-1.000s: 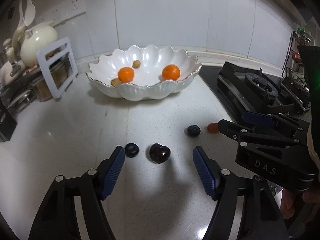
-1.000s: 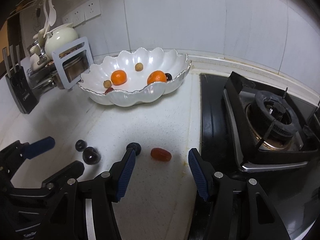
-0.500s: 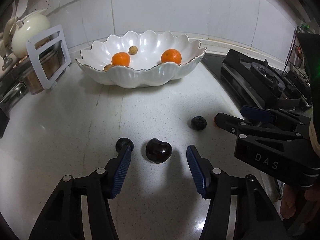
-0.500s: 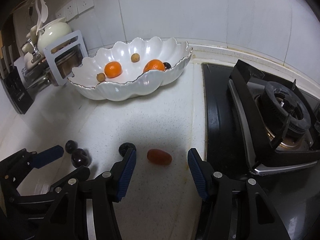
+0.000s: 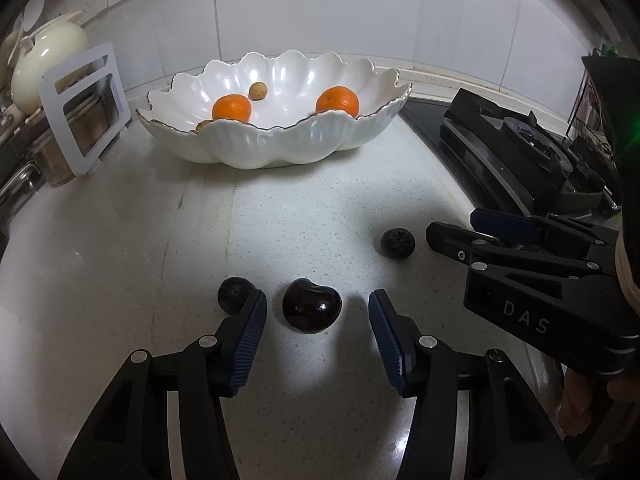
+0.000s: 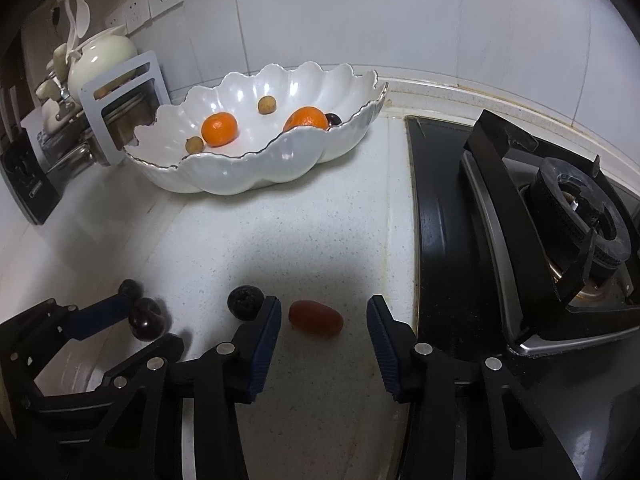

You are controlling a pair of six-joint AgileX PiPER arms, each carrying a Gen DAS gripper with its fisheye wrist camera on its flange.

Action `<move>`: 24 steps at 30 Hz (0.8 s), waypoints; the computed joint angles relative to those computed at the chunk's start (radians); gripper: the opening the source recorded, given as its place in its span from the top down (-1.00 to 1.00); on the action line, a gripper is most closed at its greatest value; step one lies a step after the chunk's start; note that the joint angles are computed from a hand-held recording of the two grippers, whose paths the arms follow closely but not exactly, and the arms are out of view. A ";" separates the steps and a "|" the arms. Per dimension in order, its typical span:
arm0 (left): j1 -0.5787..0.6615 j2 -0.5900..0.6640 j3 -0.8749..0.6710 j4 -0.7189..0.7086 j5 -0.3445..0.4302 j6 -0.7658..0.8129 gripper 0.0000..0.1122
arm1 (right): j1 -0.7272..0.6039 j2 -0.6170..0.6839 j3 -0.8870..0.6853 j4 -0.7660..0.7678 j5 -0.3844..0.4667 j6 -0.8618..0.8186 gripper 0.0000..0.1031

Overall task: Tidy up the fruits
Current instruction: 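Grasp the dark red cherry with the left gripper while the right gripper grasps the red date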

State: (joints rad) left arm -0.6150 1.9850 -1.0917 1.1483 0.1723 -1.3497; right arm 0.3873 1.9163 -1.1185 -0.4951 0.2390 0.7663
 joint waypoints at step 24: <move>0.019 -0.013 -0.002 -0.078 -0.026 0.066 0.48 | 0.011 -0.028 0.025 -0.013 -0.010 0.018 0.45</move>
